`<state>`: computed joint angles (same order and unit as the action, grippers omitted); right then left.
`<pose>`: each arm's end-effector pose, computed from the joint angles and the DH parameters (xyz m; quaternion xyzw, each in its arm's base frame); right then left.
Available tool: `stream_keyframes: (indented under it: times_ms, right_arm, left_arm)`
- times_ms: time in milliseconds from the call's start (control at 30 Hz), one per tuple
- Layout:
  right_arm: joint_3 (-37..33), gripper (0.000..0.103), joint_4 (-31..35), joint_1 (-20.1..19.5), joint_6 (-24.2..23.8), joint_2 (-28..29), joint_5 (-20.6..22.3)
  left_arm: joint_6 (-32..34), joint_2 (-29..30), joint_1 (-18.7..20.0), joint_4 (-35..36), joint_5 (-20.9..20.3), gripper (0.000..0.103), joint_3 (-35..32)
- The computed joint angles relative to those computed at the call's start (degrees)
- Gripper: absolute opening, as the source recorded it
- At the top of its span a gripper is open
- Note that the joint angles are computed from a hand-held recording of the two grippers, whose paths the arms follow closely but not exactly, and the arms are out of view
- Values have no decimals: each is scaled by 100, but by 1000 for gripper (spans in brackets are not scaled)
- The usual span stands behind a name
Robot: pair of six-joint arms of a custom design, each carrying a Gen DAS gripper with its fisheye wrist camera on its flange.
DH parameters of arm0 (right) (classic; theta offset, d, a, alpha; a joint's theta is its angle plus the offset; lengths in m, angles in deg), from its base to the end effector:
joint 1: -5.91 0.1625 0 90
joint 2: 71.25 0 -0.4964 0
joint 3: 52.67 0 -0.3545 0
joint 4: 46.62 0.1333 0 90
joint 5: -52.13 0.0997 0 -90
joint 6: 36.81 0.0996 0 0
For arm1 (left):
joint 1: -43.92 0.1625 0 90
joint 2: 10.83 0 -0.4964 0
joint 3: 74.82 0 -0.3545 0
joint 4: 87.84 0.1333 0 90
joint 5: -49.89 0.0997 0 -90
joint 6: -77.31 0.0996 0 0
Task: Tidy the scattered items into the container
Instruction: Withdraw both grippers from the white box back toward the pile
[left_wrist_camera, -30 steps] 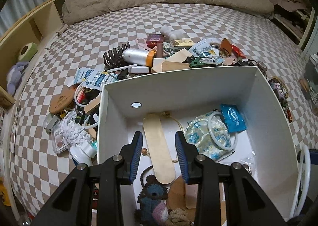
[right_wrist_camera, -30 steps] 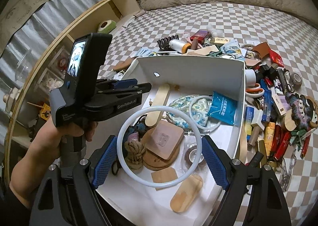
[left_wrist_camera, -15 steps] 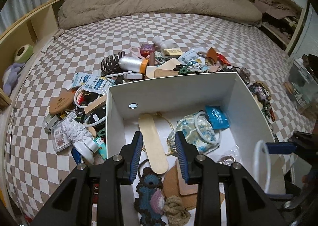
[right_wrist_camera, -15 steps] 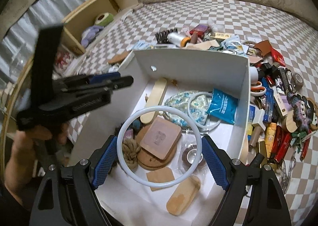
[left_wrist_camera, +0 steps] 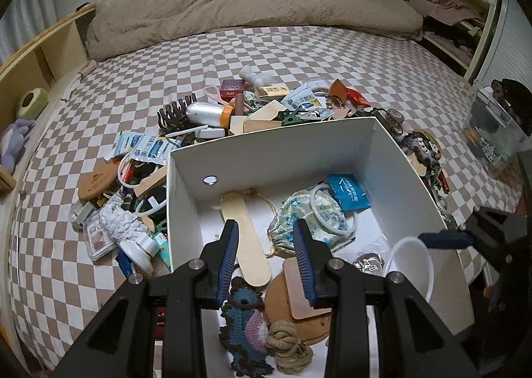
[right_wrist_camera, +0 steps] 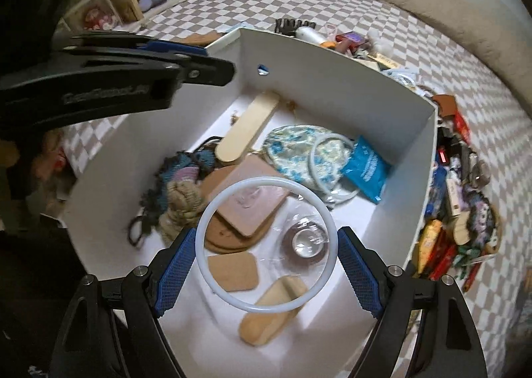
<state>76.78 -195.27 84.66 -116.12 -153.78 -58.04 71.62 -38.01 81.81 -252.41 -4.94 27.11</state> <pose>0.0145 -0.4345 0.3245 0.5333 -0.8217 -0.0530 0.1941 -0.3835 -0.5400 -0.0345 0.3761 0.8759 -0.1447 0.2652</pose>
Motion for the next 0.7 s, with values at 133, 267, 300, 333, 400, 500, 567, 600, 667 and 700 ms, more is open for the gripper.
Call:
stream_keyframes:
  times_ms: [133,267,300,333,400,500,567,600,667,700]
  right_arm:
    - [-106,84,-29,19,150,120,-94]
    - [-88,87,-349,15,212,233,-160]
    - [-95,92,-374,3,217,228,-115]
    - [-107,96,-371,-12,222,213,-58]
    - [-168,99,-260,-37,266,162,74]
    - [-302,99,16,-51,411,115,191]
    - [-340,99,104,-65,460,106,236]
    - [-354,99,130,-70,479,99,255]
    - [-376,99,174,-82,510,88,294]
    - [-390,99,206,-94,530,78,331]
  left_arm:
    - [-35,-22,12,21,23,34,24]
    - [-116,-28,19,3,90,62,45]
    - [-139,-32,19,-40,99,67,58]
    - [-156,-38,14,-62,110,69,71]
    - [-181,-49,9,-66,127,69,81]
    - [-236,-68,0,1,131,71,84]
    - [-255,-78,-12,37,134,75,102]
    - [-254,-87,-21,44,134,76,119]
    - [-239,-103,-48,46,118,80,154]
    - [-226,-109,-57,27,99,82,174]
